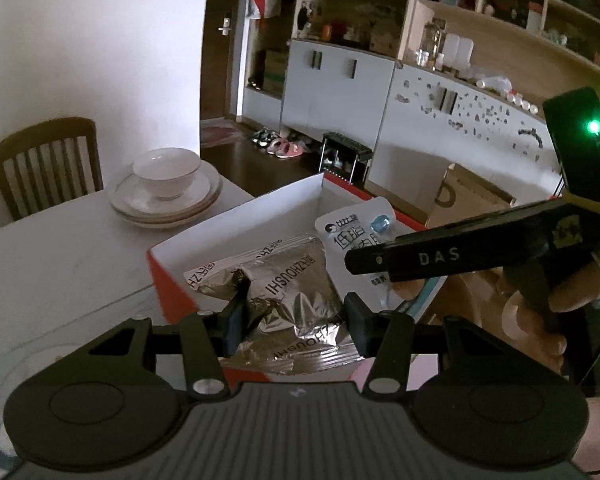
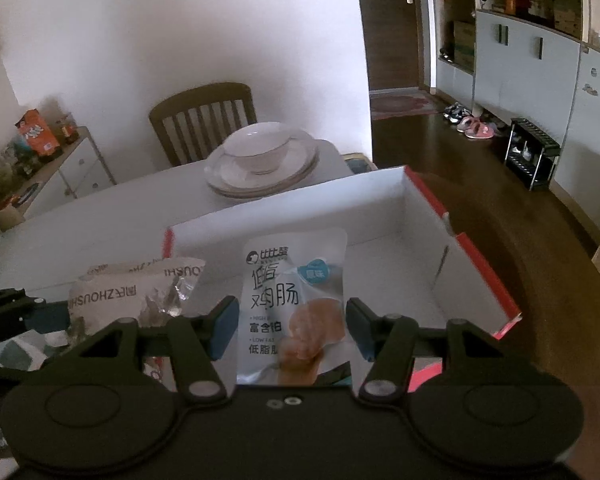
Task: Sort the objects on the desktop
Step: 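Carry both held packets over the open red box, then lower sausage packet into box and open right tool while left releases foil bag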
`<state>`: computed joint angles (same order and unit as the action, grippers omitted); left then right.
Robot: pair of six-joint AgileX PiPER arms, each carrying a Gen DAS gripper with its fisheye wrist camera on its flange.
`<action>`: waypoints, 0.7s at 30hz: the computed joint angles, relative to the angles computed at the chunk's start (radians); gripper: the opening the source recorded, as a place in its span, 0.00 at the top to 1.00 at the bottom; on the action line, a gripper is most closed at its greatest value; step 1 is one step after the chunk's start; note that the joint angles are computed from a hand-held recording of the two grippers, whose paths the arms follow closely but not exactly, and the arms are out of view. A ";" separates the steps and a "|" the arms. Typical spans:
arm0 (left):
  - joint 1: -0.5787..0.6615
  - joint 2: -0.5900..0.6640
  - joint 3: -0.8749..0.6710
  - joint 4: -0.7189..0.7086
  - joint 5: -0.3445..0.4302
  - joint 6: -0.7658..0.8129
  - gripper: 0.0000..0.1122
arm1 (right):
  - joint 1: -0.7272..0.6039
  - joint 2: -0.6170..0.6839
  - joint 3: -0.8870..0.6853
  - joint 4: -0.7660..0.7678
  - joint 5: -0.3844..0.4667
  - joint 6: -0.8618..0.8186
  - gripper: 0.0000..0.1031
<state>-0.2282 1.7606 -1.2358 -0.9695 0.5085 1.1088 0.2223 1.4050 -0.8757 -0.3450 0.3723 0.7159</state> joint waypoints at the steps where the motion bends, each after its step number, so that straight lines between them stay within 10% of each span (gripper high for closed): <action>1: -0.016 0.016 -0.017 0.022 -0.011 -0.022 0.55 | -0.016 0.009 -0.001 0.012 -0.007 -0.023 0.43; 11: -0.120 0.199 -0.216 0.331 -0.043 -0.311 0.55 | -0.164 0.148 -0.050 0.232 -0.068 -0.348 0.43; 21: -0.142 0.362 -0.409 0.523 0.086 -0.515 0.55 | -0.185 0.290 -0.109 0.302 -0.068 -0.470 0.43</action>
<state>-0.3705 2.1222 -1.6452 -0.4467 0.5948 0.5935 0.0372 1.6954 -0.9845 -0.0434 0.3045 0.2455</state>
